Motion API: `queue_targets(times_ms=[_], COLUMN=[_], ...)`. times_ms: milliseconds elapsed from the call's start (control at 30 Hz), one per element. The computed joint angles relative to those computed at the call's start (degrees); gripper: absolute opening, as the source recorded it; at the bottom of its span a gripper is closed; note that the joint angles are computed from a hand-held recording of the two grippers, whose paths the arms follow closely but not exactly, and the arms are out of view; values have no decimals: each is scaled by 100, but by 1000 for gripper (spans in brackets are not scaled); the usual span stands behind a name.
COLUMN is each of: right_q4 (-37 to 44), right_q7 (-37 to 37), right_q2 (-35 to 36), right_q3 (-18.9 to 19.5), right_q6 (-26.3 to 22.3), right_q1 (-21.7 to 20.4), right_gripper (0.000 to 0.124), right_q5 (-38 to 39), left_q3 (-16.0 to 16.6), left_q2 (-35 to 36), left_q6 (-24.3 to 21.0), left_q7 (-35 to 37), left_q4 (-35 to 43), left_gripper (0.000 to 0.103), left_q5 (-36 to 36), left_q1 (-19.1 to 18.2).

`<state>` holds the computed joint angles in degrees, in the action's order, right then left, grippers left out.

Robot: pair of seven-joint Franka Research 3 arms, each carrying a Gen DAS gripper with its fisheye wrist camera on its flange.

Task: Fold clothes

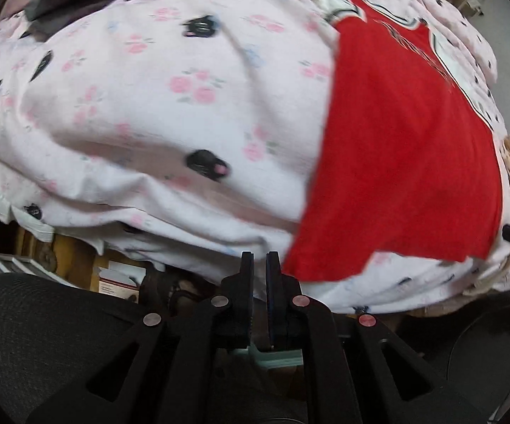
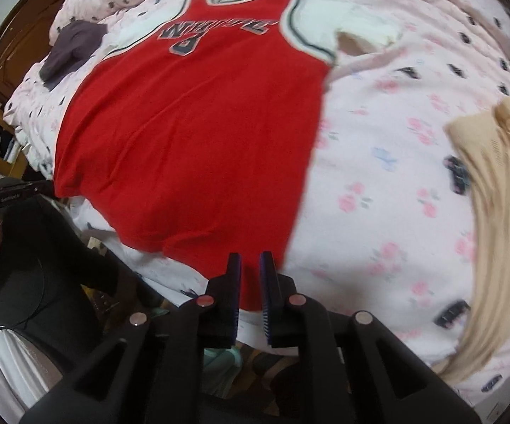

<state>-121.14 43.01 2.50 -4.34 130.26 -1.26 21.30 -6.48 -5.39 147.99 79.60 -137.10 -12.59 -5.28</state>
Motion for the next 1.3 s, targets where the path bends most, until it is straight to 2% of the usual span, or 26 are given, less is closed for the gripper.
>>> queue_targets(times_ms=[100,133,200,267,400,467,533,567,600,667,867,1167,1233,1300], right_q4=[-128,-141,-115,-83,78,183,176,161,133,164,301,368,438,487], right_q7=[368,358,260,225,320,271,234,225,226,128,-128,480,623,660], right_q2=[46,39,30,45,239,354,398,414,413,407,263,540,591,577], right_q3=[30,18,-23,-56,-75,-45,-8,9,19,15,-97,-60,-68,-71], right_q6=[409,418,320,244,70,-127,-143,-129,-94,-268,-714,-501,-520,-531], right_q1=[89,73,7,-44,-96,-102,-68,-44,-14,-22,-189,-17,5,10], right_gripper=[30,35,58,61,61,61,55,41,20,3,3,4,10,26], right_q5=[-605,-584,-431,-429,-536,-468,-502,-540,-629,-647,-443,-1370,-1497,-1576], left_q3=[118,161,183,196,284,356,364,344,321,282,241,157,130,80], left_q2=[-173,-270,-390,-505,-553,-444,-349,-297,-278,-239,-307,-32,115,294], left_q6=[210,312,563,825,1212,1234,1188,1177,1178,1149,1166,1327,1461,1637], left_q7=[359,580,871,1090,1465,1648,1751,1769,1788,1811,1898,2033,2072,2043], left_q4=[-172,-251,-343,-434,-482,-370,-254,-199,-188,-141,-222,116,294,498], left_gripper=[5,5,5,5,5,5,5,5,5,5,5,5,5,8], left_q5=[-622,-892,-1107,-1224,-1435,-1587,-1741,-1771,-1787,-1829,-1946,-2092,-2160,-2182], left_q1=[-41,-91,-189,-293,-568,-636,-638,-619,-592,-548,-508,-490,-452,-375])
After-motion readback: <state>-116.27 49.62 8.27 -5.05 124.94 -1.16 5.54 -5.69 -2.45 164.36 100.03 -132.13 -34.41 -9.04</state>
